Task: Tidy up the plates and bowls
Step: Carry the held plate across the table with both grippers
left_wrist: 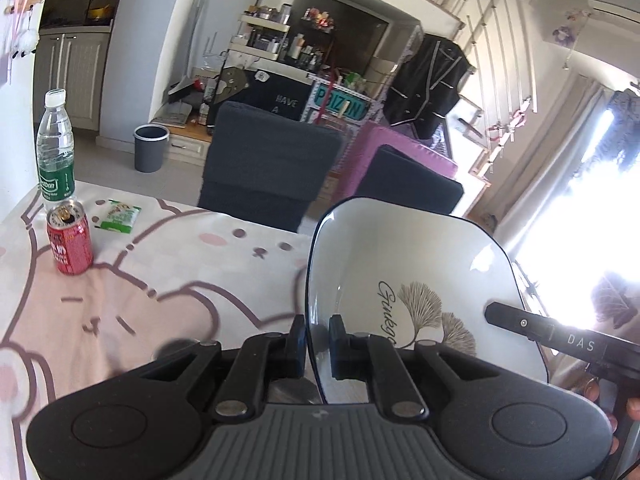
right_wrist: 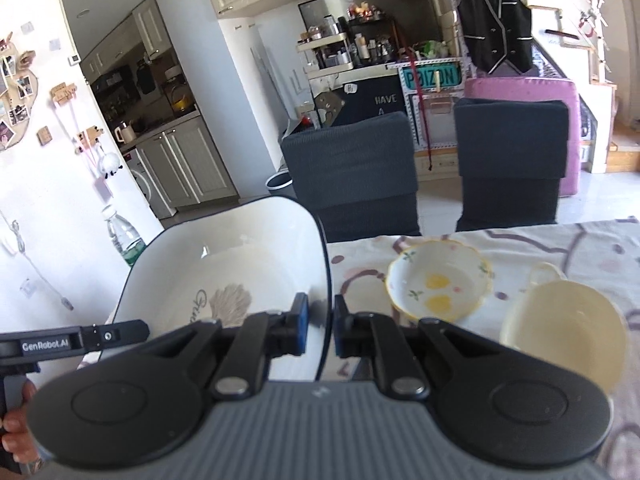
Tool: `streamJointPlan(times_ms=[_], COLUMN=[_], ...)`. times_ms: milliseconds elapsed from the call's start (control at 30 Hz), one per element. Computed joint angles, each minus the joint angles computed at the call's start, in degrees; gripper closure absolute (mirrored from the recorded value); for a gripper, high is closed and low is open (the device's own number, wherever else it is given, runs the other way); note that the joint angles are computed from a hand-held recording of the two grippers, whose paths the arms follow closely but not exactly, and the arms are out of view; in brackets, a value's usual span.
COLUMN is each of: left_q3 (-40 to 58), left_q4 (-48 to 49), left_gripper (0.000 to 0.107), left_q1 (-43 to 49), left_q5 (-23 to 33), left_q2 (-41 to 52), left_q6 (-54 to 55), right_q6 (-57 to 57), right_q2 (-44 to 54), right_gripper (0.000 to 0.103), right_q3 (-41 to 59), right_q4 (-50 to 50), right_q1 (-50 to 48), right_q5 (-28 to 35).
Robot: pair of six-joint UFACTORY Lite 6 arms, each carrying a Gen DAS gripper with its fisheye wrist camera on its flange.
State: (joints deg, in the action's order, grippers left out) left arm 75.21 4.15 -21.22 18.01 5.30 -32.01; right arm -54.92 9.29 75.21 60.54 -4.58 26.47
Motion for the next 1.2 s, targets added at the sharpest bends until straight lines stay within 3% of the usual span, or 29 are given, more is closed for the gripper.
streamJointPlan(times_ms=[300, 600, 767, 1200], left_q3=[-7.09, -12.29, -11.73, -2.16], left_q4=[24.72, 31.98, 28.57, 2.95], left_gripper=[0.095, 0.096, 0.096, 0.096], left_q1=[-15.38, -22.87, -24.13, -24.42], left_q5=[4.4, 0.73, -2.05, -3.33], left_q2=[-8.35, -5.79, 0.12, 17.35], left_q6=[-28.84, -42.33, -40.69, -19.39], right_q6=[-4.74, -13.14, -16.36, -15.16], right_q2=[-19.18, -27.6, -24.49, -11.64], right_gripper=[0.088, 0.088, 0.088, 0.088], right_q3=[-17.86, -29.77, -32.41, -31.63], right_q4=[1.7, 2.11, 1.27, -5.27], right_q1=[-11.92, -27.31, -30.45, -34.11], right_q5=[6.76, 15.4, 14.78, 9.73])
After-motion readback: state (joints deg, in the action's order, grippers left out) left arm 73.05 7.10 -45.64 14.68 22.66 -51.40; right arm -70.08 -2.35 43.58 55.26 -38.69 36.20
